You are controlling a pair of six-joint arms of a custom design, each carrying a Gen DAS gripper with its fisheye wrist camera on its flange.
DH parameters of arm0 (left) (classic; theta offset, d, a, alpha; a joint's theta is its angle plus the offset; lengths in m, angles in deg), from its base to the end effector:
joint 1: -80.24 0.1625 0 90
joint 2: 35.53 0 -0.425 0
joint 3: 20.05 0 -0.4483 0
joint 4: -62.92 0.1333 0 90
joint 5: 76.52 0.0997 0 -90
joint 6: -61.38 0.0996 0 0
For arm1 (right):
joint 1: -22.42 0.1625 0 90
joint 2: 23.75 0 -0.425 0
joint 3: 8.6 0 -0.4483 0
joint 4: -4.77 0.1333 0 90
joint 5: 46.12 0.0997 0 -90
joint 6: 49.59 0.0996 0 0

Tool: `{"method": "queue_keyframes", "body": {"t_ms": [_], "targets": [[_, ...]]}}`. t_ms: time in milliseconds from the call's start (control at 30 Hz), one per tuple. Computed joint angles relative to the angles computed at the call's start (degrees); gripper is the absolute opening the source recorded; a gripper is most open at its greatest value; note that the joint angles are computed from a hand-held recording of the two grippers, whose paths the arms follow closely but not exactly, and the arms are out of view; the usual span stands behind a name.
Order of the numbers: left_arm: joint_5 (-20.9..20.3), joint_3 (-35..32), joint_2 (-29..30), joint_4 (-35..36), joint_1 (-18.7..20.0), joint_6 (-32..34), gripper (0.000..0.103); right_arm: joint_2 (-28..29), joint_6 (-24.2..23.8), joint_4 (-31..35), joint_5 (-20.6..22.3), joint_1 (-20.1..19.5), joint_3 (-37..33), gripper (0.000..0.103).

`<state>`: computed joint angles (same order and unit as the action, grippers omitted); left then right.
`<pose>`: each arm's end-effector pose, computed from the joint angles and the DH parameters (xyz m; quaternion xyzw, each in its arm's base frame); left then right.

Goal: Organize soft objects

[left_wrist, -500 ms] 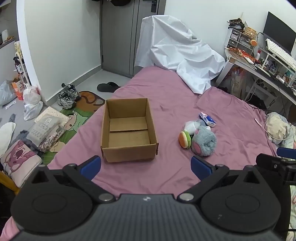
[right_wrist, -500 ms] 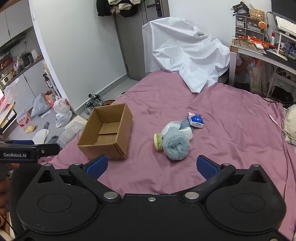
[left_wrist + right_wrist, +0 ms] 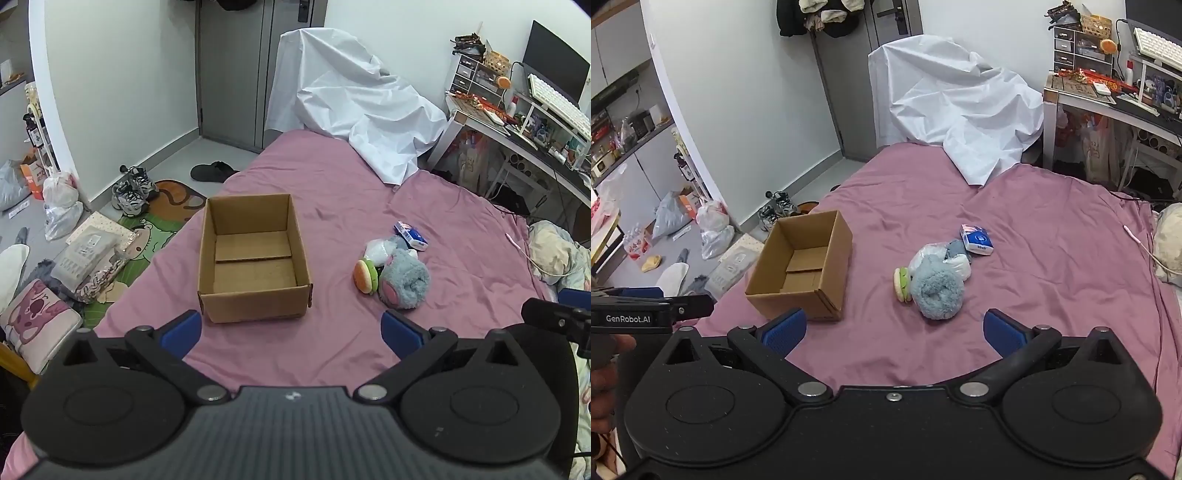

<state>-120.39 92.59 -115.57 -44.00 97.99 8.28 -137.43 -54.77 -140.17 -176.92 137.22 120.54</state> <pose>-0.4408 -0.3565 0.2462 0.2043 0.8899 -0.2872 0.2897 0.2240 -0.3220 0.4374 0.1145 -0.8826 0.3678 0.2694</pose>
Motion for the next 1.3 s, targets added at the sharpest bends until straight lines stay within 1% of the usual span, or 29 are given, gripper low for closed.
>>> {"method": "queue_keyframes", "body": {"t_ms": [167,567,833,933,1133,1300], "targets": [[-0.1,0.1,0.0,-0.4,-0.2,0.3,0.102,0.1,-0.1,0.0,-0.9,0.4,0.0,0.103],[-0.8,0.2,-0.3,-1.4,-0.4,1.1,0.103,-0.9,-0.6,0.3,-0.7,0.0,0.6,0.103],[-1.0,-0.1,-0.2,-1.3,-0.4,0.9,0.102,-0.4,-0.6,0.8,-1.6,0.5,0.4,0.103],[-0.3,-0.2,-0.1,-1.0,-0.8,1.2,0.102,-0.3,-0.7,0.8,-2.3,0.9,0.5,0.103],[-0.7,-0.3,0.0,-1.1,-0.7,1.2,0.102,-0.3,-0.4,1.7,-2.4,0.8,0.3,0.103],[-0.6,-0.1,0.0,-1.2,-0.7,1.4,0.102,-0.5,-0.9,1.1,-2.4,0.8,0.7,0.103]]}}
